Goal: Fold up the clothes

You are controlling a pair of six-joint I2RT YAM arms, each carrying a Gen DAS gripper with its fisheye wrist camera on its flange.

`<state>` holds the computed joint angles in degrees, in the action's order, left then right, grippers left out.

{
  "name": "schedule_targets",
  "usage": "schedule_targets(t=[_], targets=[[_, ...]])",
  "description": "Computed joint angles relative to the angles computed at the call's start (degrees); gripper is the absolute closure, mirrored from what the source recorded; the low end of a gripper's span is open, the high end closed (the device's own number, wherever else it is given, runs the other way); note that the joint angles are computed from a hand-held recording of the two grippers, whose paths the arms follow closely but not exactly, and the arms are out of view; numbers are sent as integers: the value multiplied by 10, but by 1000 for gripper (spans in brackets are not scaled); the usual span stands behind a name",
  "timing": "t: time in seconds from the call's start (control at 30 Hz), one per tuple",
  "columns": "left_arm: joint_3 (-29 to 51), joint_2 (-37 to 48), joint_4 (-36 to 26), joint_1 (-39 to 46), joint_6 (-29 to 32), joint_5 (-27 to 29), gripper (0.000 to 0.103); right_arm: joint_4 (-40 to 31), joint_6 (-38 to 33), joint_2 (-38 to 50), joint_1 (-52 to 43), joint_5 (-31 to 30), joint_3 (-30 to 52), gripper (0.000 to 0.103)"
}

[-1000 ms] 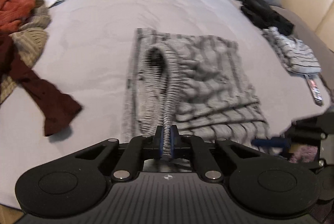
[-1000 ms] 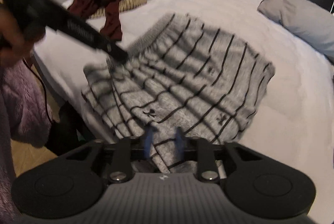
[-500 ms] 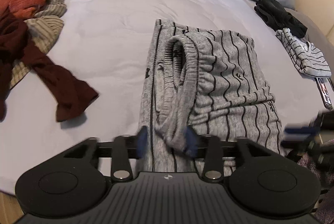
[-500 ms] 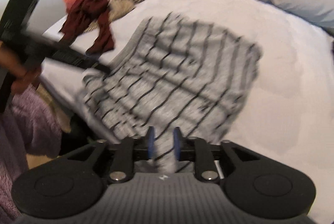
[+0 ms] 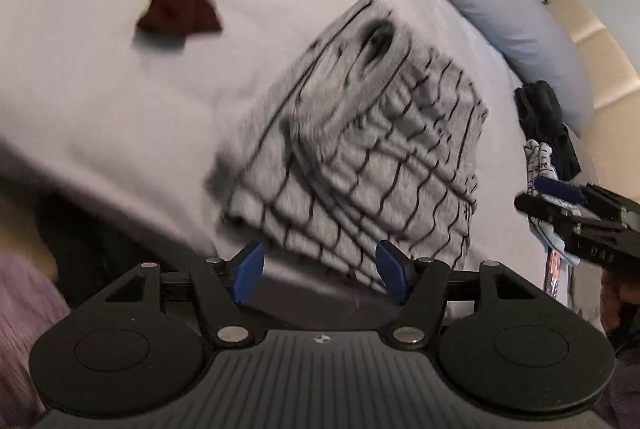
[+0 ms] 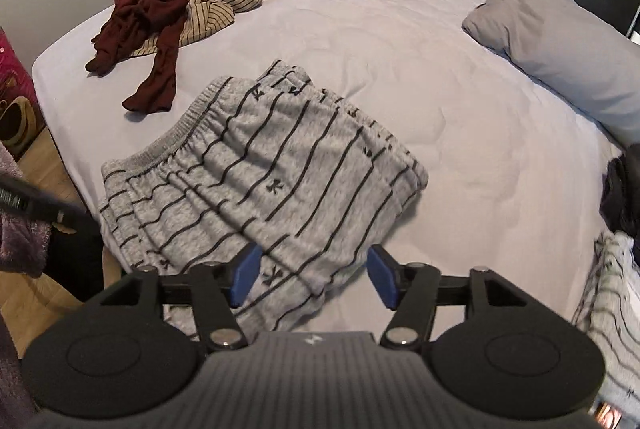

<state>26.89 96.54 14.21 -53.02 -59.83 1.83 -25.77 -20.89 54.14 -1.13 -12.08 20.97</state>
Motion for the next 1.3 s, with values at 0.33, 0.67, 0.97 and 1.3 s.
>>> schedule_targets(t=[0.33,0.67,0.97,1.3], targets=[[100,104,-28,-21,-115,-19,43,45,7,227,51,85,99,38],[168,186,-36,-31,-153,-19,56,70,7,279,37,64,116,37],[161,184,-14,-28,-118,-33,81,75,146,397,-47,-52,114,39],[134,144,-9,-28,-77,-56,89,92,208,356,-58,-130,69,79]])
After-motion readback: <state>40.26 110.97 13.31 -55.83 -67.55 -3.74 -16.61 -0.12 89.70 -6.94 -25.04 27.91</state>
